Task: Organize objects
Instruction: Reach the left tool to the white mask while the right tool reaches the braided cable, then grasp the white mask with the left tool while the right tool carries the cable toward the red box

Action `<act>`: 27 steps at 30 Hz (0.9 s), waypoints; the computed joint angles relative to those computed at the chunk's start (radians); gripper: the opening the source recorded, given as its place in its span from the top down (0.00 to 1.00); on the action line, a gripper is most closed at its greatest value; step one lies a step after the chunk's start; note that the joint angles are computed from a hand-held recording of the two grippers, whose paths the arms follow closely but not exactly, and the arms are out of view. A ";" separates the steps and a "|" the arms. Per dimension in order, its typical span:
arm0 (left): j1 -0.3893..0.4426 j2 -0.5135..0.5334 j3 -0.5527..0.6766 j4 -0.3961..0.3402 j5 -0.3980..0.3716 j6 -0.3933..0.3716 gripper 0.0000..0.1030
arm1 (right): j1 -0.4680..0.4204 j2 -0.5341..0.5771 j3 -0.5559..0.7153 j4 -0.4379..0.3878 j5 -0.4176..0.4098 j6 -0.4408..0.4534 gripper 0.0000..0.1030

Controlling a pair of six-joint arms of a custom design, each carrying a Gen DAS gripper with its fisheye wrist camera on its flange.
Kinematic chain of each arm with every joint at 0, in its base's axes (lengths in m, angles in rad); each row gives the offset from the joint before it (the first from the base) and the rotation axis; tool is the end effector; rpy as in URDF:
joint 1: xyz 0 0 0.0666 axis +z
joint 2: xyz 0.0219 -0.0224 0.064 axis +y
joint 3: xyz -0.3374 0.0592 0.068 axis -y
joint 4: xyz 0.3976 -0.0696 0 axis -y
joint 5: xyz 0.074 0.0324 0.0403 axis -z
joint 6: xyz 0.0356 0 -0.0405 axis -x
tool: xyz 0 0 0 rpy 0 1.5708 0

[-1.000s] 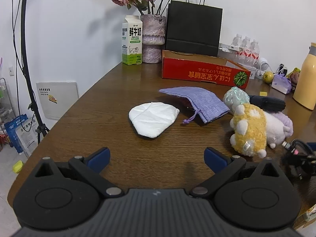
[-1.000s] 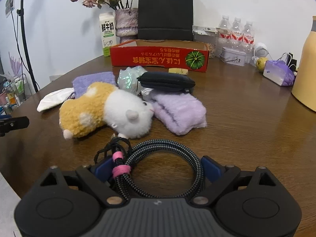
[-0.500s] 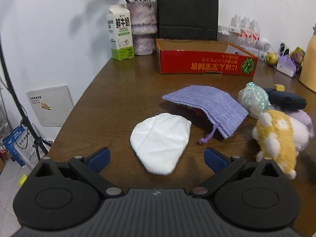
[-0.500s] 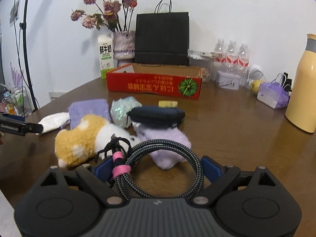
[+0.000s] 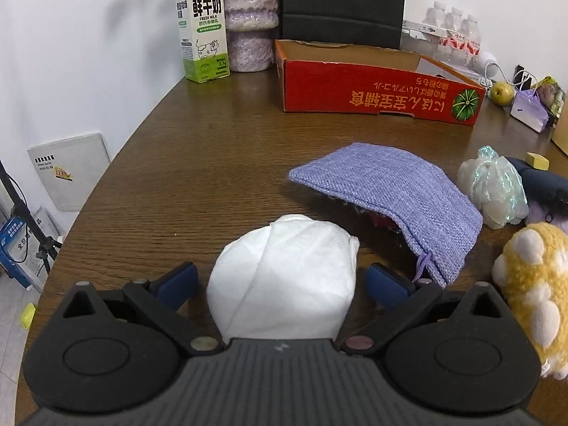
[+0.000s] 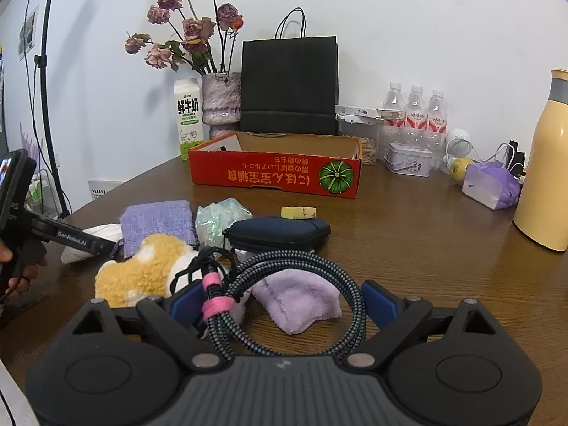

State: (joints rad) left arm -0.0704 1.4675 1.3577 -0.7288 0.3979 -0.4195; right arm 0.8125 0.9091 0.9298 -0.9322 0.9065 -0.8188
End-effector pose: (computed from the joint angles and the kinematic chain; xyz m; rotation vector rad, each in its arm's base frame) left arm 0.5189 -0.0508 0.3501 0.7429 2.2262 -0.3088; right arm 0.2437 0.2159 0.3708 0.3491 2.0550 -0.1742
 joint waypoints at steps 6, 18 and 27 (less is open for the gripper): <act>0.014 -0.045 -0.047 0.044 0.020 0.052 0.34 | -0.005 -0.001 -0.004 0.013 -0.002 0.005 0.10; 0.050 -0.193 -0.186 0.177 0.058 0.082 0.45 | -0.004 0.002 0.004 0.040 0.011 0.031 0.10; 0.050 -0.271 -0.190 0.243 0.100 0.170 0.45 | -0.018 0.006 0.024 0.091 0.041 0.098 0.10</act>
State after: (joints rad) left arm -0.0209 1.1963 1.1681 -0.4858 0.4982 -0.2490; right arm 0.7948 0.9146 0.9539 -0.8414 0.9474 -0.7204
